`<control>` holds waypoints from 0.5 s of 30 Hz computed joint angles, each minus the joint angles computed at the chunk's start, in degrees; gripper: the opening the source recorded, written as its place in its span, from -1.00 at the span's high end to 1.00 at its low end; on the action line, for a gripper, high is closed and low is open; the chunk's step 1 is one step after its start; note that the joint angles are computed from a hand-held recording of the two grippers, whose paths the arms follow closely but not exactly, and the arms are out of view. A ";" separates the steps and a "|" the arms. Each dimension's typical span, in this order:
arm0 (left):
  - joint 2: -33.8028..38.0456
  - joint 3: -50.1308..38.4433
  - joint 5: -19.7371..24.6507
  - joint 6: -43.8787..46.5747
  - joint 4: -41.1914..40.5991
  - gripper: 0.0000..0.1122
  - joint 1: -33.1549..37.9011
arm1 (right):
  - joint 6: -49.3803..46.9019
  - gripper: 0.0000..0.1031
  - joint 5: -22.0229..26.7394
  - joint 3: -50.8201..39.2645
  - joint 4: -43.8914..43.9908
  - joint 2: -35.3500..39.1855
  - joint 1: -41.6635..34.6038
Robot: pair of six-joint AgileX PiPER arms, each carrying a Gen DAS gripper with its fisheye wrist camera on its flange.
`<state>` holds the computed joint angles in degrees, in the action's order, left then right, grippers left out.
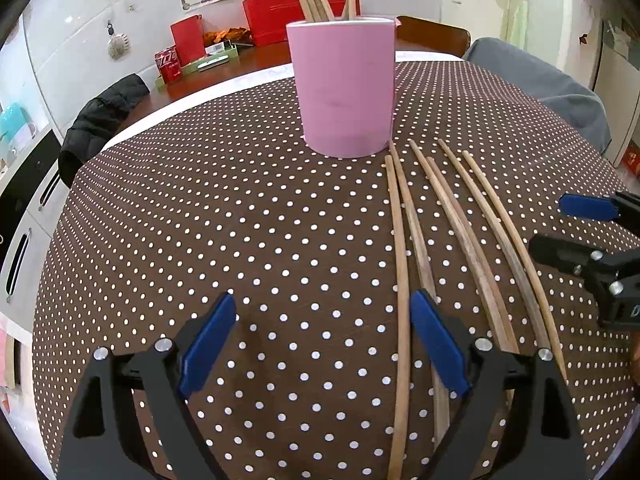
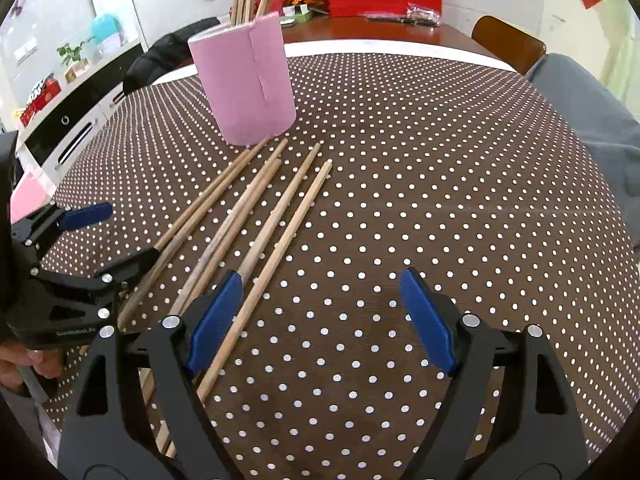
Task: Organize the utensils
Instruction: 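Pinch a chopstick with the left tool while the right tool pinches another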
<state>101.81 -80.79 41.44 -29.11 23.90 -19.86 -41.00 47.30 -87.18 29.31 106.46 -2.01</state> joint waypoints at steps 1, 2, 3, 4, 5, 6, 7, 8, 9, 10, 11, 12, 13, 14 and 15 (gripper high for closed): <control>0.17 -0.25 0.15 -0.03 0.11 -0.56 -0.11 | 0.48 -0.53 -0.05 -0.18 -1.04 0.28 0.45; 0.42 -0.67 0.42 0.12 0.25 -0.56 -0.25 | 0.76 -0.53 -0.83 0.09 -1.92 0.22 0.97; 0.55 -0.86 0.53 0.17 0.44 -0.56 -0.36 | 1.53 -0.52 -1.79 0.46 -3.35 0.00 1.68; 1.31 -2.02 0.92 0.73 0.30 -0.56 -0.26 | 2.24 -0.52 -2.06 0.33 -4.22 0.02 2.15; 2.05 -3.20 1.40 1.44 0.05 -0.56 -0.20 | 3.11 -0.50 -2.39 0.26 -5.25 0.00 2.64; 2.56 -4.08 1.89 2.05 -0.04 -0.56 -0.26 | 4.27 -0.43 -3.35 0.49 -7.28 -0.14 3.38; 3.28 -5.29 2.53 2.92 -0.02 -0.56 -0.39 | 4.99 -0.37 -4.14 1.10 -8.39 -0.60 4.18; 3.94 -6.43 3.16 3.54 0.10 -0.56 -0.57 | 4.17 -0.22 -3.99 1.18 -7.86 -0.70 4.22; 4.80 -7.91 3.99 4.51 0.05 -0.56 -0.67 | 3.36 -0.03 -3.57 1.13 -7.34 -0.74 4.17; 5.98 -9.97 5.18 5.93 -0.24 -0.56 -0.79 | 2.85 0.07 -2.84 0.71 -7.29 -0.70 4.22; 6.68 -11.16 5.69 7.16 -0.65 -0.55 -0.74 | 2.63 0.21 -2.08 0.15 -7.23 -0.54 4.13; 7.24 -12.22 5.96 8.87 -1.69 -0.47 -0.60 | 2.64 0.28 -1.77 -0.09 -7.27 -0.42 3.97; 7.84 -13.73 6.18 12.18 -4.83 -0.24 0.01 | 2.77 0.28 -1.08 -0.96 -6.97 0.12 3.46; 8.58 -15.59 6.91 16.12 -9.26 -0.07 0.94 | 3.15 0.28 -0.46 -2.00 -6.56 0.83 2.85; 9.25 -17.09 7.77 18.32 -11.40 -0.01 1.31 | 3.52 0.28 -0.05 -2.96 -6.39 1.50 2.50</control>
